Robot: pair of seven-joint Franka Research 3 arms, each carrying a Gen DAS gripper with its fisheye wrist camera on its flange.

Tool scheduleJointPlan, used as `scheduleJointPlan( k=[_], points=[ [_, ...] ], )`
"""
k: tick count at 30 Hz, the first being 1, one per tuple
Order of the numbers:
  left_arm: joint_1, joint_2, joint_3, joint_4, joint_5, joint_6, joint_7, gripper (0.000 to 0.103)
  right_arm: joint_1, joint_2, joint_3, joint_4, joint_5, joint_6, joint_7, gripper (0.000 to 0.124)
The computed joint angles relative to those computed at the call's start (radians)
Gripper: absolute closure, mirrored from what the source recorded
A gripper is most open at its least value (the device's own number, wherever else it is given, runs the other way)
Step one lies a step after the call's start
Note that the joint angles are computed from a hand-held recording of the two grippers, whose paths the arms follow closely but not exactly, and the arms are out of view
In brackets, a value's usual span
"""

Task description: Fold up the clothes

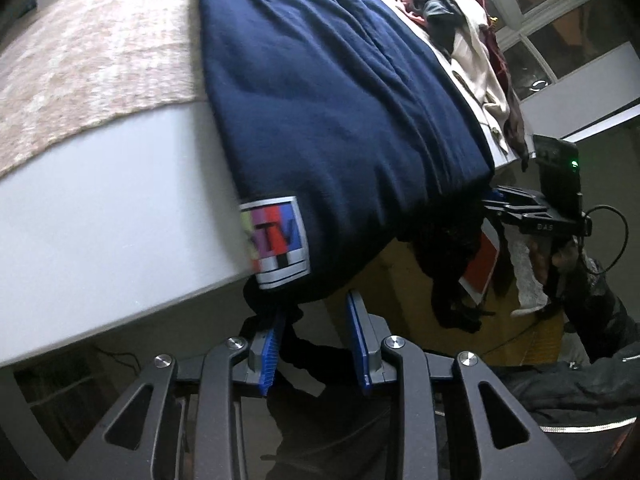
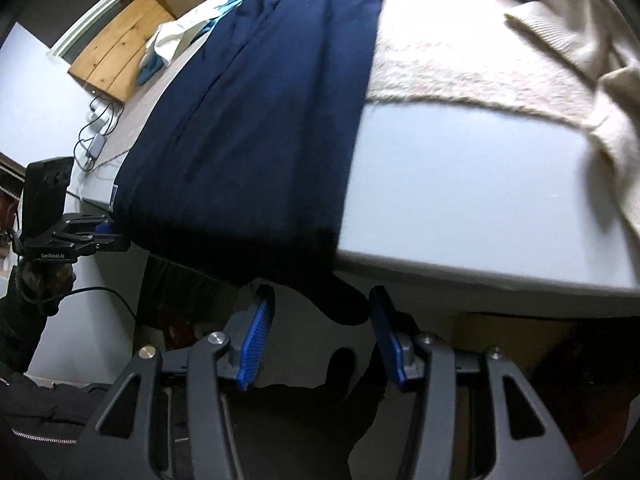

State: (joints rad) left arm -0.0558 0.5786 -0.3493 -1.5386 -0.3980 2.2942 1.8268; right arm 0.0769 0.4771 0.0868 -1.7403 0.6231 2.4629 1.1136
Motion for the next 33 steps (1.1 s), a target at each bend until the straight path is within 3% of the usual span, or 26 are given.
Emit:
scheduleJointPlan(
  k=[2,5,6,8,12,18,25,30,33],
  points=[
    [-0.003,0.004,0.004,0.002,0.004,0.007,-0.010,0.079,-0.007,0.014,0.007,0.019,0.008,-0.017,-0.012,0.075],
    [0.005,0.009,-0.001,0.004,-0.005,0.003,-0.017,0.101,-0.024,0.036,0.020,0.049,0.034,-0.050,-0.041,0.076],
    [0.016,0.004,-0.014,-0.004,-0.021,0.006,0.010,0.101,-0.029,0.041,0.023,0.056,0.042,-0.062,-0.053,0.080],
    [0.023,-0.023,-0.030,-0.030,-0.033,0.025,0.068,0.101,-0.027,0.053,0.024,0.081,0.041,-0.094,-0.057,0.120],
    [0.039,-0.083,-0.047,-0.055,-0.087,-0.013,0.141,0.102,-0.039,0.018,0.035,0.080,0.070,-0.159,-0.102,0.121],
    [0.063,-0.183,-0.030,-0.122,-0.263,-0.004,0.197,0.102,-0.051,-0.059,0.030,0.038,0.191,-0.170,-0.161,0.121],
    [0.040,-0.157,0.009,-0.094,-0.277,-0.060,0.174,0.102,-0.041,-0.061,0.021,0.028,0.250,-0.176,-0.142,0.121],
    [0.051,-0.105,0.011,0.030,-0.311,-0.118,0.134,0.102,-0.098,-0.080,0.024,0.032,0.403,-0.245,-0.166,0.121],
    [0.040,-0.018,0.016,0.189,-0.273,-0.162,0.078,0.102,-0.121,-0.024,0.017,0.136,0.455,-0.290,-0.131,0.121]
  ],
)
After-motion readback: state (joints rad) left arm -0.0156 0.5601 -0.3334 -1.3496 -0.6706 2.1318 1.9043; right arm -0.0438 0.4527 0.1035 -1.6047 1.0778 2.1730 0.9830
